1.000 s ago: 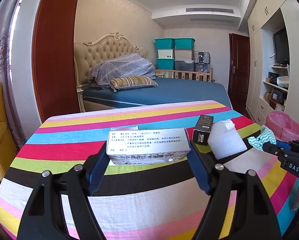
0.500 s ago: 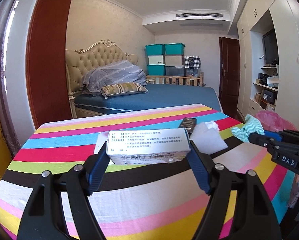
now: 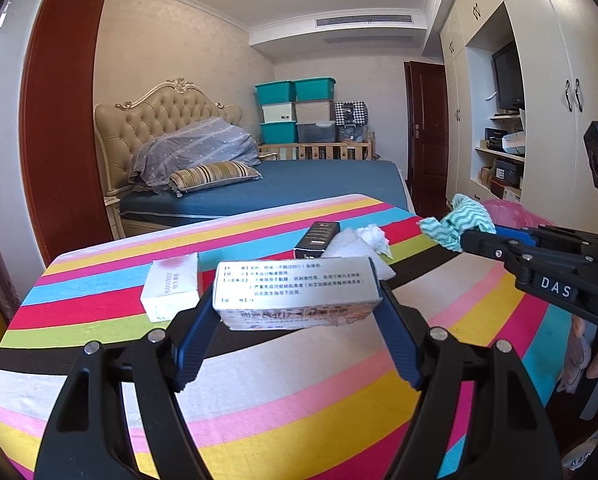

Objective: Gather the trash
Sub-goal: 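Carry the striped cloth and medicine box over the pink wastebasket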

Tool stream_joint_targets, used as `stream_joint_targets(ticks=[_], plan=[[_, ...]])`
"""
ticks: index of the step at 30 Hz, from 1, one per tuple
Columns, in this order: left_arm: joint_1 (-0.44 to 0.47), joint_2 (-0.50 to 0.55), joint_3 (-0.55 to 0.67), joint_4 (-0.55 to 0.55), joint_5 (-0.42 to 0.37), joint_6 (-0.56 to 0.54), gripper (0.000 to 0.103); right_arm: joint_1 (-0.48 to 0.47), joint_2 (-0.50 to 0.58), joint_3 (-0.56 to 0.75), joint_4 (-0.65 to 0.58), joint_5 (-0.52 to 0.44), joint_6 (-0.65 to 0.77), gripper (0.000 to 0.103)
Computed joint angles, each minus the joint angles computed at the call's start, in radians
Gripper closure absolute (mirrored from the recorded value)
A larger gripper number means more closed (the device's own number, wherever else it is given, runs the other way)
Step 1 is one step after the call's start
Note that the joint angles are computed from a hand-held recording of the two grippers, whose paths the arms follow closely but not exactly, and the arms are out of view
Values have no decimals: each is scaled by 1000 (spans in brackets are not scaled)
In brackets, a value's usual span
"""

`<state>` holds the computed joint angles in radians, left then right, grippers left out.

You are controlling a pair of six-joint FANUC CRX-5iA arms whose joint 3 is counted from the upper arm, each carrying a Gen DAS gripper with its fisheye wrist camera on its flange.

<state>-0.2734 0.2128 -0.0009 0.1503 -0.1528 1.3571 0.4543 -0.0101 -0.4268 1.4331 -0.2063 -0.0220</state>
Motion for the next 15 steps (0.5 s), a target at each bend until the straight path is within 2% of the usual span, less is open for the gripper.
stream_joint_targets(ticks=[3,6,15], plan=[[-7,3,-36,140,27,-133,30,-22,-12,-16,42,23,-43,77],[-14,14,-42,229,22,-220,30,-46,-26,-34,105,46,-98,77],[-41,51,21,206,-47,-227,30,-192,-72,-77,451,159,-414,77]])
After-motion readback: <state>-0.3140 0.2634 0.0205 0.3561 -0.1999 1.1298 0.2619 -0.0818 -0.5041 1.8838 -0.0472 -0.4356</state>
